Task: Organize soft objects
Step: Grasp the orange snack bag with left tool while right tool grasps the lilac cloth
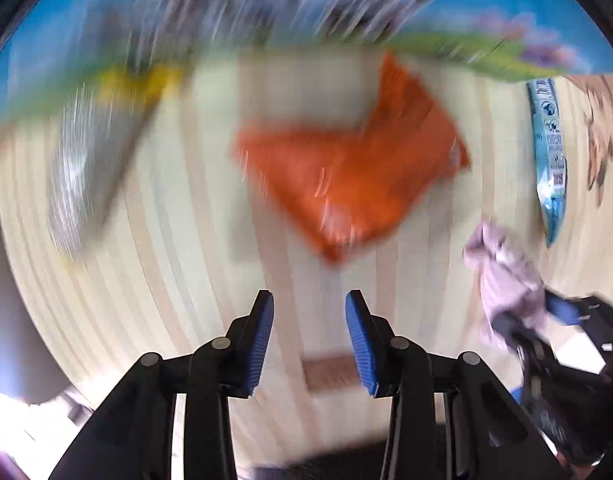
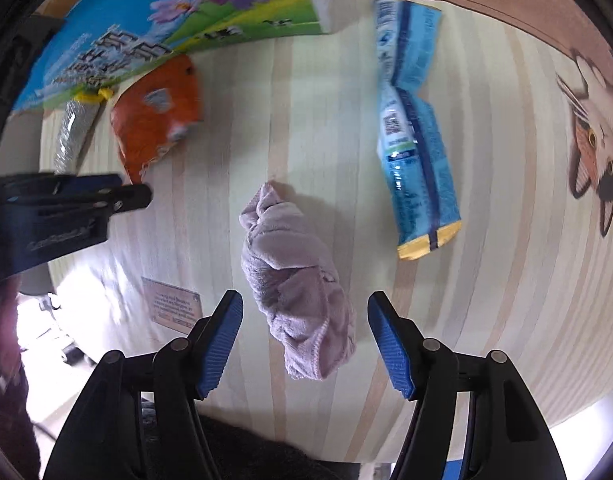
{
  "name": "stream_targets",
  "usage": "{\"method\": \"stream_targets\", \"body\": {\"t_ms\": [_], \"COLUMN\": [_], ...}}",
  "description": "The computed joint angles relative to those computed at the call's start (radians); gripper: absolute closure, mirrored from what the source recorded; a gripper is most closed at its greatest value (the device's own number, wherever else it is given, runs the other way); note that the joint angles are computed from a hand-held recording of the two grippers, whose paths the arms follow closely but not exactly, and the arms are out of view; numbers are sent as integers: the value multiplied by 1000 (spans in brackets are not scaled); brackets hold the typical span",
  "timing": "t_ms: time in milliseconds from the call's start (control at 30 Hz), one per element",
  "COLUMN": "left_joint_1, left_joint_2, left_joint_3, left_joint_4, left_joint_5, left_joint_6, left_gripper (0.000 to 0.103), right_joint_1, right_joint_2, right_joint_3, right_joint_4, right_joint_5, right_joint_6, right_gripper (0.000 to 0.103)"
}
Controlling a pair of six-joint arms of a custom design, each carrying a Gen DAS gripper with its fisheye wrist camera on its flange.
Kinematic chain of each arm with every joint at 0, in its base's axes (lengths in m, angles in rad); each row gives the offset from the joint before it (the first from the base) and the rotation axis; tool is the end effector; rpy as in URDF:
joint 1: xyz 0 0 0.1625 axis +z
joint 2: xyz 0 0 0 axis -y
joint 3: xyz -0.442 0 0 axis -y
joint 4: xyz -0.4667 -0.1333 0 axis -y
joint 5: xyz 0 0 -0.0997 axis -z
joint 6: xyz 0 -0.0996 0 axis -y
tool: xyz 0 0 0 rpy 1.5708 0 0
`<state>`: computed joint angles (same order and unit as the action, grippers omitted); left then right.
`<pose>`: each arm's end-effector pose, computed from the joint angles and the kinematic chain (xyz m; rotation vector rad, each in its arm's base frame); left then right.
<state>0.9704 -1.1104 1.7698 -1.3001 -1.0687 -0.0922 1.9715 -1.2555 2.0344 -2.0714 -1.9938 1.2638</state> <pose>-0.1639 -0.5602 0.1404 0.8405 2.0917 0.8606 0.2958 -0.4613 0.1401 -1.0359 -2.4401 0.1709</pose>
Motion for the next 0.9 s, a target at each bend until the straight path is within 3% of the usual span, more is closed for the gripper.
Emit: {"method": "stream_targets", "body": {"t_ms": [33, 133, 233, 333, 400, 433, 467, 500, 533, 667, 800, 867, 900], "left_joint_1": [13, 46, 109, 126, 91, 66, 37, 17, -6, -41, -53, -54, -52], "left_joint_2": [-13, -66, -119, -141, -163, -188, -220, -237, -252, -218, -175, -178, -187], "left_joint_3": [3, 38, 59, 39, 38, 62, 103, 133, 174, 239, 285, 309, 323], "left_joint_4": [22, 39, 64, 64, -13, -82, -172, -242, -336, -479, -500, -497, -496], "left_joint_5": [-13, -38, -28, -6, -12, 18, 54, 81, 119, 177, 242, 263, 284], "left_joint_6": [-35, -81, -64, -11, 85, 169, 267, 338, 423, 601, 653, 672, 667], "left_gripper": [68, 68, 68, 68, 64, 58, 52, 37, 31, 31, 32, 50, 52], "right_joint_1": [-3, -7, -20, -24, -17, -12, -7, -4, 2, 8, 10, 9, 11], "right_joint_2": [7, 18, 18, 10, 16, 18, 21, 22, 24, 27, 4, -22, -20], "right_joint_3": [5, 17, 67, 51, 27, 32, 22, 13, 1, -41, -34, -13, -13], "right_joint_4": [-18, -104, -293, -245, -204, -210, -200, -189, -170, -68, -38, -35, -34], "right_joint_5": [12, 26, 89, 85, 75, 69, 63, 53, 35, -12, -16, -13, -11], "right_joint_6": [2, 43, 66, 54, 40, 30, 16, 6, -3, -29, -30, -26, -17], "right_gripper": [60, 62, 62, 61, 60, 57, 54, 43, 37, 36, 36, 36, 36]}}
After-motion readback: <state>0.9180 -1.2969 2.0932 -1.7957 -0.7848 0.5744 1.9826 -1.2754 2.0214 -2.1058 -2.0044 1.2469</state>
